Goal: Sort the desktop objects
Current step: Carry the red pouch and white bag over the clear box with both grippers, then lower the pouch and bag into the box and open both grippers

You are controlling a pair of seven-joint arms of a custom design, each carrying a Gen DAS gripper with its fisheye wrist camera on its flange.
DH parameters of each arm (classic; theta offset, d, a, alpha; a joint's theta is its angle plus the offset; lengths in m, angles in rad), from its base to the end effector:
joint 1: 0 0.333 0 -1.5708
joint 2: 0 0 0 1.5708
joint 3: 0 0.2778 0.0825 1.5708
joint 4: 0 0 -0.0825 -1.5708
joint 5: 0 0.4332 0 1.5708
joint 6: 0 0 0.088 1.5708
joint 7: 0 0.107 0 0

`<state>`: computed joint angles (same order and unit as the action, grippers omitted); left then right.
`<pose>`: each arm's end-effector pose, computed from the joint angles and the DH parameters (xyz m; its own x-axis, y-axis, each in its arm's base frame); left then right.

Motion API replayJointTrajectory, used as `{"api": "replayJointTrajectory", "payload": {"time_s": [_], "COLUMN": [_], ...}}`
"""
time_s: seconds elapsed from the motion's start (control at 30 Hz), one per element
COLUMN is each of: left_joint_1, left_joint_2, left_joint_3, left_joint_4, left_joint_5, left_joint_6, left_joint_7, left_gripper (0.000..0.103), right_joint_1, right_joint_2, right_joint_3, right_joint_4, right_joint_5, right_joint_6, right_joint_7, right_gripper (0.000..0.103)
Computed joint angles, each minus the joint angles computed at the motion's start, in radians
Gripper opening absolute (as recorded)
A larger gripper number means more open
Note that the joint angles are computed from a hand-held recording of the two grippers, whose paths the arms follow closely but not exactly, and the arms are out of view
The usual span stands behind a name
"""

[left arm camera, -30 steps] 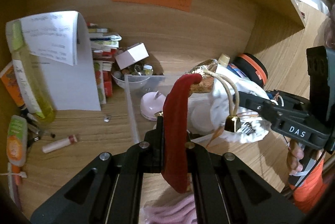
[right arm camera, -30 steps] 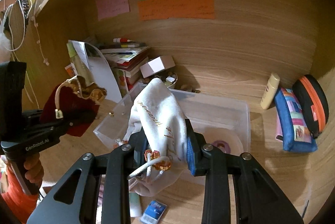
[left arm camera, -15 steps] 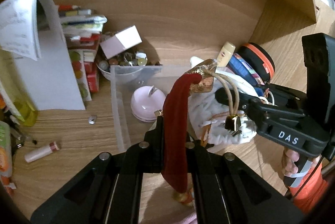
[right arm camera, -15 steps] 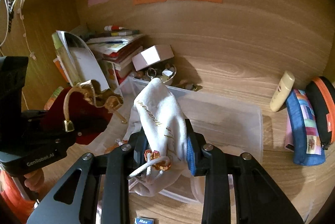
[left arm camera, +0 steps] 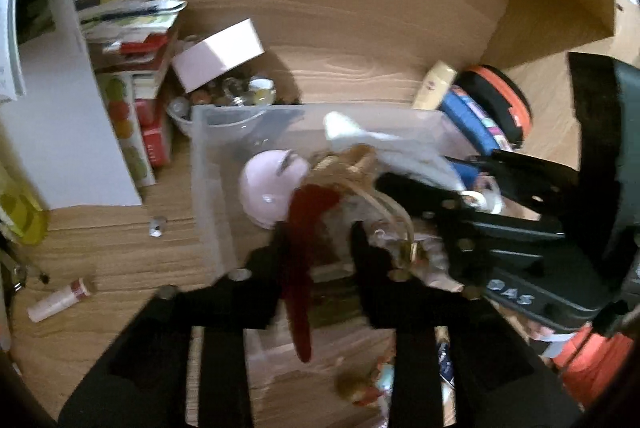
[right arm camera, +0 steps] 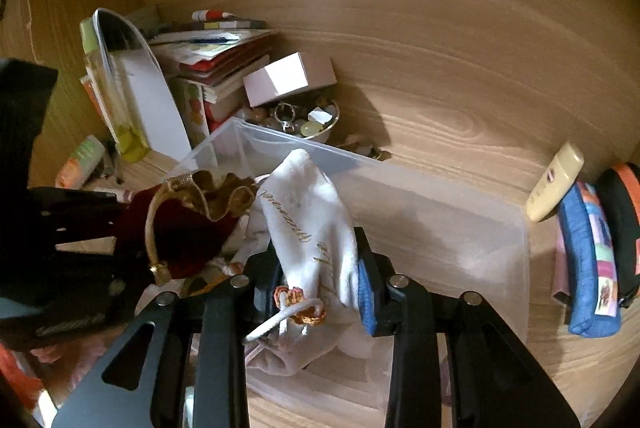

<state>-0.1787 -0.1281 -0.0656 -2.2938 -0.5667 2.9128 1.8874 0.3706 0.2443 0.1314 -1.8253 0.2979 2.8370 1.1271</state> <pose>0.5738 -0.1095 0.4181 -0.1517 -0.9583 0.2421 -0.7442 -0.0505 -0.6661 0.6267 0.3200 0.4308 0.6228 -0.7821 0.0186 -0.5423 -0.4486 -0.7104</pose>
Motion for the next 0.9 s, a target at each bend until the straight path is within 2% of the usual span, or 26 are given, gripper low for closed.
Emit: {"api": "replayJointTrajectory", "payload": {"time_s": [0.03,0.1,0.2,0.3,0.43,0.67,0.8,0.9], "left_joint_1": [0.012,0.035,-0.024,-0.036,-0.046,0.029,0.085,0.13], "left_joint_2": [-0.006,-0.017,-0.023,-0.038,-0.066,-0.138,-0.183,-0.214], "left_joint_3": [-0.015,-0.035,0.021,0.034,0.041,-0.024,-0.073,-0.114], "left_joint_4": [-0.014,-0.038,-0.036,-0.046,-0.069,-0.143,-0.185,-0.211], "left_joint_5": [0.052,0.164,0.078,0.051,0.062,0.322,0.456,0.546], "left_joint_6": [0.028,0.076,0.069,0.076,0.1,0.142,0.15,0.145], "left_joint_7": [-0.042,-0.133,-0.059,-0.037,-0.05,-0.278,-0.402,-0.488], "left_gripper": [0.054,0.059,0.062,0.062,0.064,0.07,0.076,0.079], "right_joint_1": [0.006,0.017,0.044,0.042,0.046,0.036,0.018,0.011], "right_joint_2": [0.0,-0.006,-0.017,-0.036,-0.079,-0.145,-0.205,-0.244], "right_joint_3": [-0.006,-0.018,-0.047,-0.045,-0.051,-0.045,-0.024,-0.011], "right_joint_4": [-0.002,-0.013,-0.037,-0.06,-0.11,-0.188,-0.255,-0.298], "right_joint_5": [-0.015,-0.048,-0.13,-0.159,-0.202,-0.239,-0.18,-0.087], "right_joint_6": [0.003,0.014,0.053,0.08,0.129,0.178,0.203,0.216], "right_joint_7": [0.011,0.031,0.092,0.108,0.137,0.161,0.113,0.029], "right_gripper": [0.029,0.031,0.031,0.036,0.052,0.071,0.078,0.08]}}
